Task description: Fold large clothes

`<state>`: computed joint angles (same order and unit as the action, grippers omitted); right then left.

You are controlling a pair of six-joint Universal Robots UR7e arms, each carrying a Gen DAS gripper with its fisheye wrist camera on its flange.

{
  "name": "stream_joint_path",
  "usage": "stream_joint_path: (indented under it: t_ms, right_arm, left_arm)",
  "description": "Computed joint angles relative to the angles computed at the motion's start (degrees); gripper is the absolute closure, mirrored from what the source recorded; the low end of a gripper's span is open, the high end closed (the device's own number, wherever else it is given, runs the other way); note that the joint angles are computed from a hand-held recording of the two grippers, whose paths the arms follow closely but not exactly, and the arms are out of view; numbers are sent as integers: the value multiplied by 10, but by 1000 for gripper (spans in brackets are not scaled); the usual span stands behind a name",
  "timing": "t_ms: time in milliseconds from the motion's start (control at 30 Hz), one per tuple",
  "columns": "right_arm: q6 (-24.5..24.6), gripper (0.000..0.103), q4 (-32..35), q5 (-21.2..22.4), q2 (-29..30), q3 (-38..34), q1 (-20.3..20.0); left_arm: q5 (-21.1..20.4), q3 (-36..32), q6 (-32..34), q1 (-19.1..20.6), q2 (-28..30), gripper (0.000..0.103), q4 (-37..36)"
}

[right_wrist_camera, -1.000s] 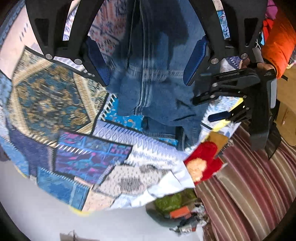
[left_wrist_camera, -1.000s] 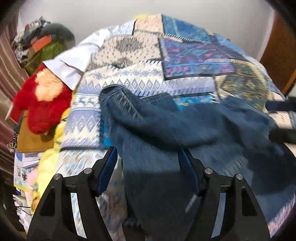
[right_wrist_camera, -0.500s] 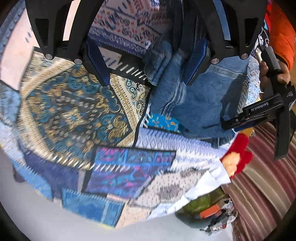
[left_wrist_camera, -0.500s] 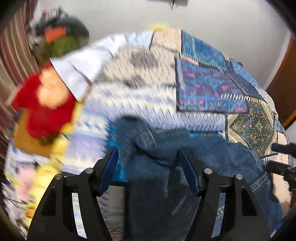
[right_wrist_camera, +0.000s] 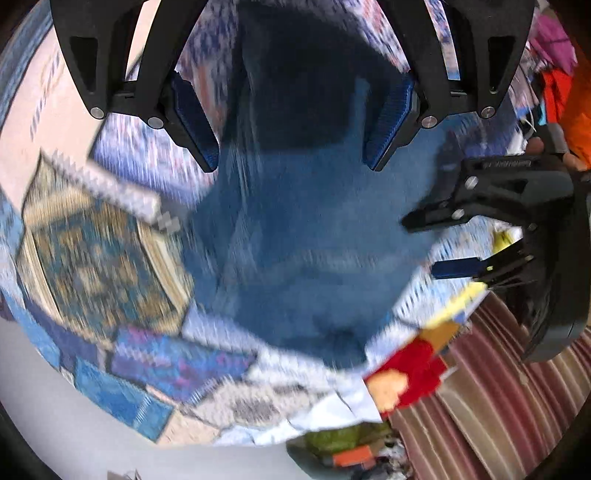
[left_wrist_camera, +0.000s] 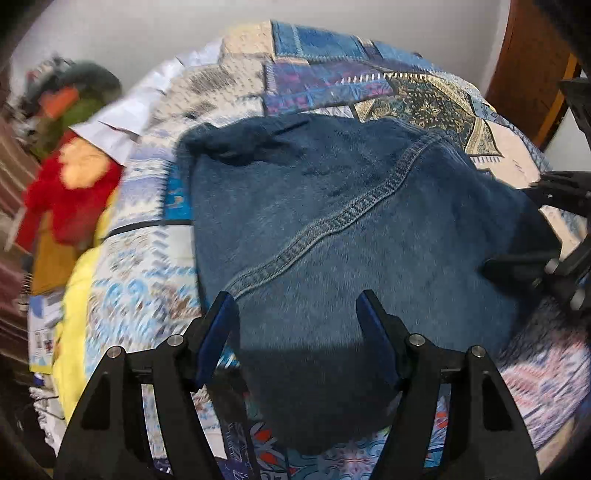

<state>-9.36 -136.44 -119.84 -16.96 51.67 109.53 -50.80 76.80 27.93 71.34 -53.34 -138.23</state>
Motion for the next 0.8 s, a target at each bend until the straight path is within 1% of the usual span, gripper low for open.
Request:
stream_joint_path:
  t_ms: [33,67,133,167,233,300,367,433,600,667,733,800]
  right_arm:
    - [15,23,-11,11,-19,31,-4]
    - [35,23,-25,20,-41,66,-8]
    - [57,23,-60,15,-73,119,-11]
    - [65,23,-77,12,-86,141,-11]
    - [83,23,-111,11,-114,184,-10]
    - [90,23,-158,7,-138,224,-3]
    - [86,23,-190,6,-149,240,8]
    - [69,23,-238,-3,-160,259,26]
    - [3,23,-373,-21,-171,283,80]
    - [-25,23,-424,-20,-173,288,102]
    - [-57,23,-482,-20,-174,297,125]
    - [-91,23,-531,-23,-169,301,145]
  left_arm:
    - [3,17,1,-1,-9,30,-17]
    - [3,29,-13,-1,-21,28,-11]
    - [0,44,-44,0,-40,28,15]
    - [2,59,-53,1,-52,28,13]
    - [17,78,-64,-2,-68,28,11]
    - [30,99,-71,-10,-86,28,-3]
    - [32,120,-69,-21,-104,28,-34]
    - [26,139,-63,-36,-126,28,-73]
    - [0,205,-13,-93,-191,28,-226]
    - [-15,231,8,-117,-215,28,-279]
    - [-32,257,18,-136,-239,28,-322]
    - [-48,278,19,-151,-261,28,-347]
